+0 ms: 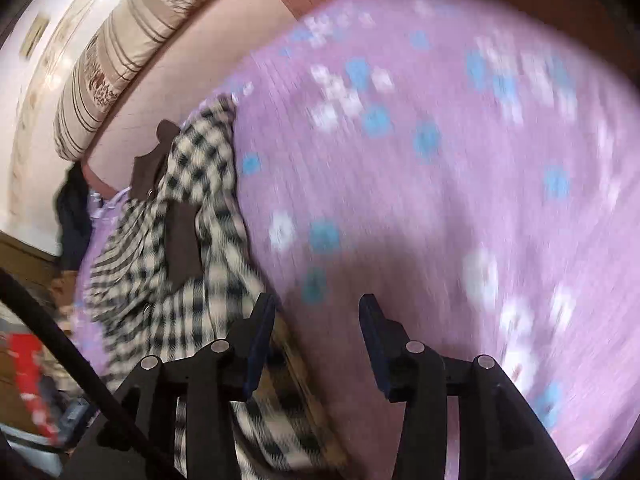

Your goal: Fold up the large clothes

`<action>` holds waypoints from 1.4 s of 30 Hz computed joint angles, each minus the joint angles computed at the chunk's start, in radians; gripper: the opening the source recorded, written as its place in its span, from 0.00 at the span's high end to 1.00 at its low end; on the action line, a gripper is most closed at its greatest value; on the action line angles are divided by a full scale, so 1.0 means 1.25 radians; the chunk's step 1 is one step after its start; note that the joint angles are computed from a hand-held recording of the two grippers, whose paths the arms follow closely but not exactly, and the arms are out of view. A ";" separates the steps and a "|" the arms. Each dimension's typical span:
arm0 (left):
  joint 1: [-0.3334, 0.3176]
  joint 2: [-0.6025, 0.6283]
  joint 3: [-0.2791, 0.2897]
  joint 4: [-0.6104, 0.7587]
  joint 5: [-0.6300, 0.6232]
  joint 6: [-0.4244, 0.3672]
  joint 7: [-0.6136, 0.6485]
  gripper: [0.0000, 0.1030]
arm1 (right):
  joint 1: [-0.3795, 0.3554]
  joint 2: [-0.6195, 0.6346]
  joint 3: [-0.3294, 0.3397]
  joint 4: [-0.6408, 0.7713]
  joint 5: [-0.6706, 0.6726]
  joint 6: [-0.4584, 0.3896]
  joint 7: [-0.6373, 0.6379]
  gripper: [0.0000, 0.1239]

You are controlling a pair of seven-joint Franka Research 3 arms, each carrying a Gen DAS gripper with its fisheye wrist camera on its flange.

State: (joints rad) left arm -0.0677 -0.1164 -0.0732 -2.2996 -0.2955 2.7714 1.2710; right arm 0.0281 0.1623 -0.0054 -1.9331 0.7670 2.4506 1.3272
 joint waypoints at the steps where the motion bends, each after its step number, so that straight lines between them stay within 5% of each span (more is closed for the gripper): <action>1: -0.009 -0.009 0.003 -0.012 -0.031 0.006 0.020 0.34 | -0.007 -0.014 0.005 -0.021 0.045 0.005 -0.036 0.61; 12: -0.201 -0.168 0.095 -0.188 -0.441 0.082 0.269 0.34 | -0.029 -0.107 -0.026 -0.190 0.386 -0.281 -0.270 0.61; 19: -0.283 -0.268 0.116 -0.288 -0.537 0.136 0.300 0.35 | -0.021 -0.190 -0.058 -0.310 0.439 -0.336 -0.312 0.61; 26: -0.275 -0.326 0.071 -0.351 -0.405 0.156 0.168 0.35 | 0.003 -0.255 -0.060 -0.381 0.406 -0.338 -0.328 0.61; 33: -0.219 -0.332 0.016 -0.360 -0.253 0.140 0.030 0.37 | 0.052 -0.310 -0.037 -0.415 0.369 -0.225 -0.321 0.62; 34: -0.193 -0.329 -0.008 -0.353 -0.229 0.125 0.010 0.41 | 0.062 -0.317 -0.030 -0.420 0.367 -0.195 -0.315 0.65; 36: -0.114 -0.327 -0.061 -0.329 -0.109 0.048 -0.074 0.95 | 0.080 -0.332 -0.010 -0.428 0.326 -0.124 -0.283 0.80; 39: -0.152 -0.334 -0.001 -0.331 -0.110 0.032 -0.076 0.94 | 0.104 -0.337 -0.014 -0.426 0.293 -0.090 -0.261 0.88; 42: -0.160 -0.366 0.006 -0.347 -0.065 0.025 -0.109 0.94 | 0.120 -0.353 -0.026 -0.430 0.287 -0.095 -0.263 0.91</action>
State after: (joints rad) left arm -0.2682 -0.5734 -0.0663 -2.7338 -0.3767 2.8023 1.1354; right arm 0.1788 -0.2790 -0.0375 -2.4706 1.1255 2.3319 0.9989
